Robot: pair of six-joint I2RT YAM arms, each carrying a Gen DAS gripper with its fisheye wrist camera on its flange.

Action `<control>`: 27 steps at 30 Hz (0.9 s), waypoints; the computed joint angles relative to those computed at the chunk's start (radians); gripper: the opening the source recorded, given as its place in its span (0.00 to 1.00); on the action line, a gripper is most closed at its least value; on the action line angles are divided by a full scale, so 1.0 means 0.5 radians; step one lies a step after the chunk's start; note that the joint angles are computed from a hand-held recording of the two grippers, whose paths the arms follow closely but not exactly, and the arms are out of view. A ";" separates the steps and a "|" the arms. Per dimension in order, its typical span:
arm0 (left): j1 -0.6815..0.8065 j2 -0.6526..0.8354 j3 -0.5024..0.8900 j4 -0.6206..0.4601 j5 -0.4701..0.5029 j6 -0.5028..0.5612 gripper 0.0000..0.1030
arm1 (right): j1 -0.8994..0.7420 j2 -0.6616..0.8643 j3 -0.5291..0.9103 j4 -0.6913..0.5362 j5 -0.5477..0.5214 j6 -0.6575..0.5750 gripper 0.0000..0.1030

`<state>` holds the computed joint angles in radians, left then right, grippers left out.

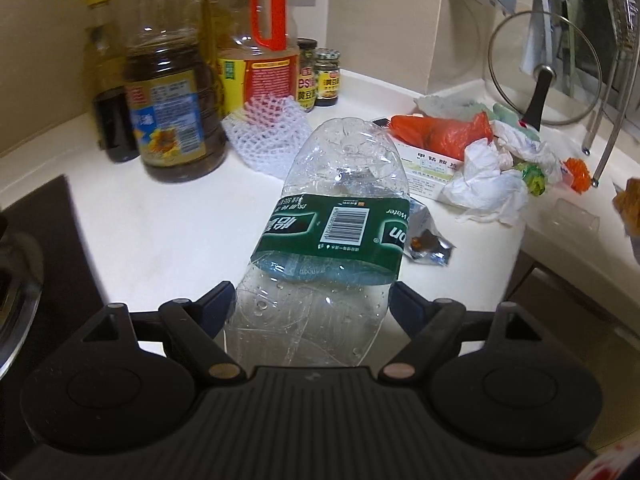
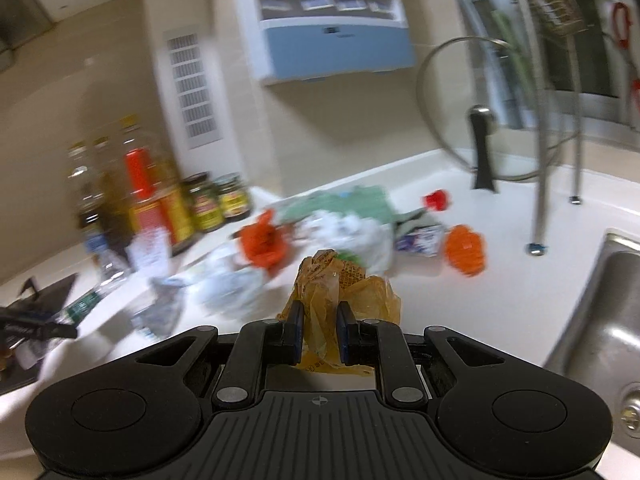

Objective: Collect trash
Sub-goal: 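Carry bottle and tan bag over the wastebasket and release the bottle from the left tool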

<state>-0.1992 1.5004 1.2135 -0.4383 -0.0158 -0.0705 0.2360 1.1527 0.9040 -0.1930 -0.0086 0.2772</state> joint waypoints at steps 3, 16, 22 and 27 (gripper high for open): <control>-0.088 -0.137 -0.087 -0.047 -0.078 -0.104 0.80 | 0.037 -0.058 -0.042 -0.015 -0.118 -0.020 0.17; -0.773 -0.463 -0.245 -0.302 -0.539 -0.594 0.80 | 0.083 -0.330 -0.270 -0.185 -0.504 -0.191 0.17; -1.110 -0.426 -0.245 -0.369 -0.707 -0.843 0.80 | 0.064 -0.432 -0.374 -0.283 -0.566 -0.275 0.17; -1.302 -0.313 -0.257 -0.384 -0.742 -1.073 0.80 | 0.032 -0.499 -0.483 -0.341 -0.619 -0.351 0.17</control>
